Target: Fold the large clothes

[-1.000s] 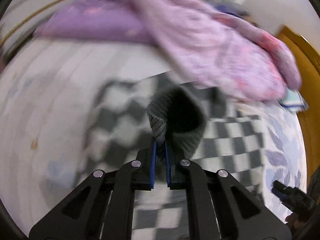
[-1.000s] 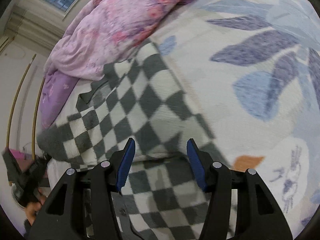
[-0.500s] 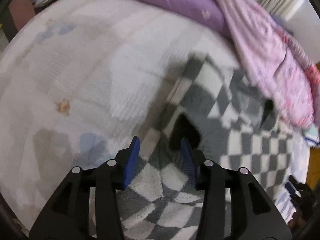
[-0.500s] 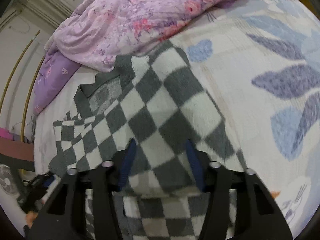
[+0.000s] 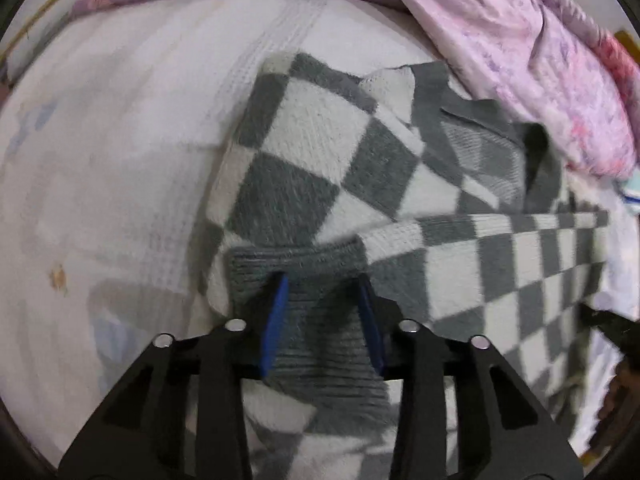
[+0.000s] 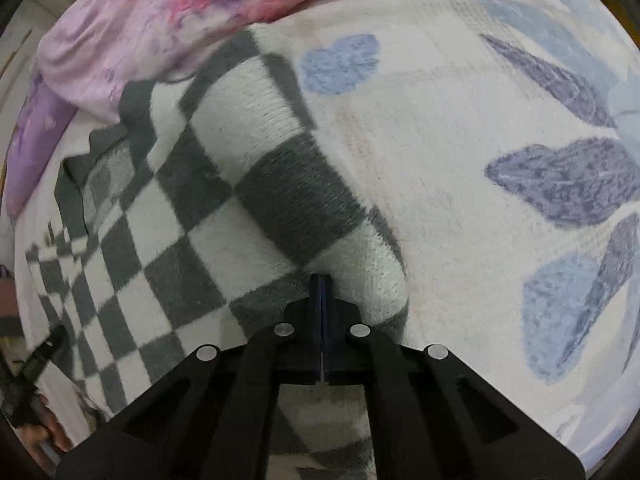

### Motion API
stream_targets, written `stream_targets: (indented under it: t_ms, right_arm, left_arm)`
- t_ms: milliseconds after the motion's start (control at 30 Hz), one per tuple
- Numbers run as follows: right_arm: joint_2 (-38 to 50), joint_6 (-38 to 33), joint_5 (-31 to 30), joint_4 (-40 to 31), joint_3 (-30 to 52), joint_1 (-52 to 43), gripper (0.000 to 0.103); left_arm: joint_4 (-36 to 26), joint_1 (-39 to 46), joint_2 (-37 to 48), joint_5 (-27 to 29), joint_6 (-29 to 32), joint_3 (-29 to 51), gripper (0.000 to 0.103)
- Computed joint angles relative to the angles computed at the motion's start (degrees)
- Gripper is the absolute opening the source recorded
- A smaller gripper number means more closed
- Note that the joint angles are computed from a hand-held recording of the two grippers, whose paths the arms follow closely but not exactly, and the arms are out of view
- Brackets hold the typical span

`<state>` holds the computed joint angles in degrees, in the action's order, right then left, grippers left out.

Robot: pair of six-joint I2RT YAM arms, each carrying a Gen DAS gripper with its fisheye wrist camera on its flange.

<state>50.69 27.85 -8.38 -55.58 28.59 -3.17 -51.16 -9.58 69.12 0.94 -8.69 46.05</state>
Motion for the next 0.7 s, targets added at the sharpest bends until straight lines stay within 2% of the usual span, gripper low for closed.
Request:
stream_targets:
  t_ms: [133,233,267,300,433,500,533,600,700]
  right_arm:
    - [0.6,1.6,1.3,-0.4,0.7,1.3,0.000]
    - [0.4,1.9,2.9,-2.8,4.9,4.8,0.002]
    - [0.1,1.3,2.6,-2.7,6.9,5.4,0.003]
    - [0.5,0.7,2.1,-1.9,8.4,5.4,0.003]
    - [7.0,-1.3,2.1,4.0,12.2,5.3,0.003]
    - [11.9,-3.1,1.9,7.5,12.3,3.5,0.002]
    - [14.8,-4.1,1.9,8.6,12.3,2.1,0.000]
    - [19.2,-5.0,1.6,10.0,11.8,0.2,0.000]
    - [22.4,-5.6,2.9,12.7,10.2,-0.9,0.000]
  left_arm:
    - [0.1,-2.7,2.7,-2.7,-0.5,1.5,0.036]
    - [-3.6,0.4,0.8,2.9,1.2,5.7,0.038]
    - [-4.1,1.3,0.3,3.9,1.6,7.3,0.043]
    - [-4.1,2.0,0.5,4.4,1.7,9.0,0.048]
    - [-2.0,5.0,7.4,6.6,2.0,14.5,0.048]
    - [0.3,4.9,13.1,0.2,2.7,15.3,0.048]
    - [0.4,5.8,18.1,-0.9,3.6,16.6,0.048]
    - [1.2,7.3,21.5,0.1,3.6,16.8,0.047]
    - [3.9,7.4,22.7,-0.4,5.8,15.1,0.052]
